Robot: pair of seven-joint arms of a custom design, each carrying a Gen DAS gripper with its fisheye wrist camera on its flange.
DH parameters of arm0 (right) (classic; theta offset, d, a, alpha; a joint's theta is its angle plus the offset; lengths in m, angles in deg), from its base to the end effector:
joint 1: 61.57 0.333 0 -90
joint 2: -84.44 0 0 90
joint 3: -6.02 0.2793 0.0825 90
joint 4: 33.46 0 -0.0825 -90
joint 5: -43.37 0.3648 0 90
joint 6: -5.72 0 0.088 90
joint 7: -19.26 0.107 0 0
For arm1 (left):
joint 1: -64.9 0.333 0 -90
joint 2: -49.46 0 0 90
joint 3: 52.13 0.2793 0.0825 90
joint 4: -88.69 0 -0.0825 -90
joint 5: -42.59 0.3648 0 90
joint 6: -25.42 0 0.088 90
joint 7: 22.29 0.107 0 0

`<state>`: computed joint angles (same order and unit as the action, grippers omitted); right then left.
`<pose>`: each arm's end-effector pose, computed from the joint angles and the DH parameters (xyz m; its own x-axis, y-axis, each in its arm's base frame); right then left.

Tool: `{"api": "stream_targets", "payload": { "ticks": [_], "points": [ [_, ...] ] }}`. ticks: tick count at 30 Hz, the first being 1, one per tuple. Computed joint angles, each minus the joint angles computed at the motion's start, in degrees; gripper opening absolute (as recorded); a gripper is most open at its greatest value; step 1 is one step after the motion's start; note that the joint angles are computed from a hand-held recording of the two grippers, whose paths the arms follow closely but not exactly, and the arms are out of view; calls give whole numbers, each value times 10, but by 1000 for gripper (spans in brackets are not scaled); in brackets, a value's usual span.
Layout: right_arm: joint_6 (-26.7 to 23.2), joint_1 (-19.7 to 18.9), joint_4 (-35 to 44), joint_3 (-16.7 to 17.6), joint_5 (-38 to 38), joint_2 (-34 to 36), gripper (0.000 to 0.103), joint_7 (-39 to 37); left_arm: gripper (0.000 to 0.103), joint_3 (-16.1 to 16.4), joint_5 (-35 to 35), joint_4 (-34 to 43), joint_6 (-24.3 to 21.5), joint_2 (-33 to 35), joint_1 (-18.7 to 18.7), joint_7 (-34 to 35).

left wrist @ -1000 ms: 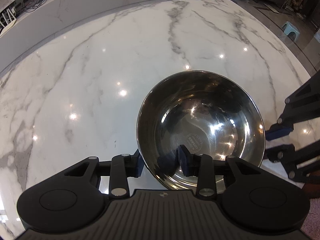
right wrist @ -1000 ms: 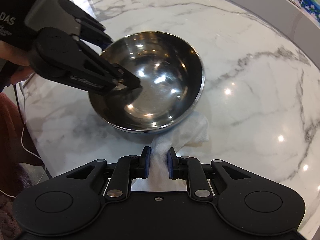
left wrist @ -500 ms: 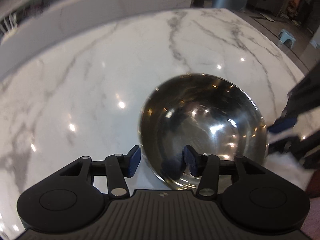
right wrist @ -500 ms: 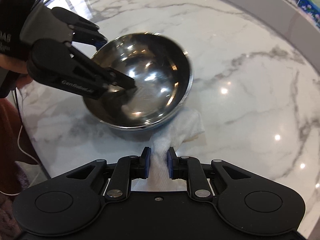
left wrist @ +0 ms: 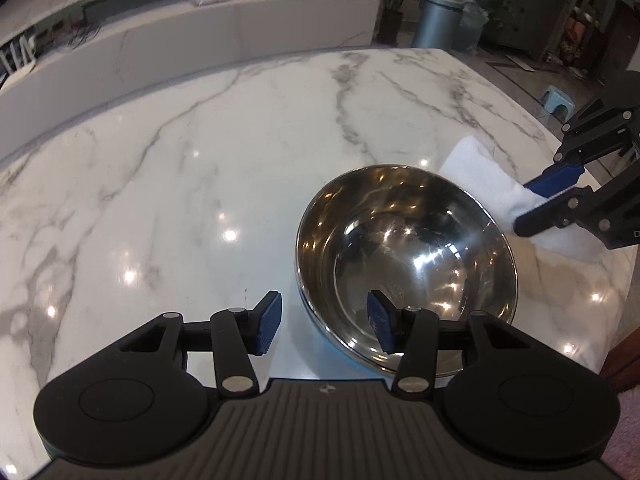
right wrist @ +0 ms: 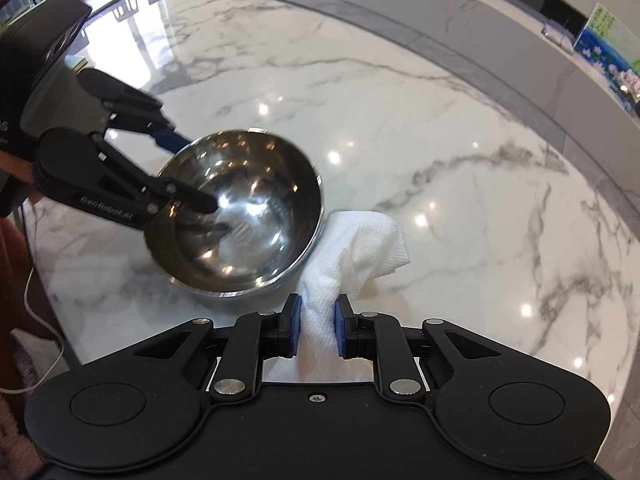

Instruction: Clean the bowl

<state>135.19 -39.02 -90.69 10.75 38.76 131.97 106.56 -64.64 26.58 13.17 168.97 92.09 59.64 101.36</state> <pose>0.6870 0.3252 0.3883 0.4900 -0.8709 0.0367 -0.7838 -0.4587 -0.4186 0.7127 -0.1827 0.3326 -0.6015 -0.7911 0.1111 -0.7116 0.4675 -0.5245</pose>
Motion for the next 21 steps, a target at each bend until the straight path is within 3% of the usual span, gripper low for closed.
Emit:
{"api": "stream_targets", "payload": {
  "ticks": [4,7,21],
  "points": [
    [45,4,-34,-4,-5,-10,16,26,27,7,7,9,-10,5,-6,-18],
    [63,3,-47,-3,-6,-12,16,39,23,9,14,14,-18,8,-9,-26],
    [139,7,-150,3,-12,-45,16,92,21,16,36,-3,-6,-1,-17,-40]
  ]
}}
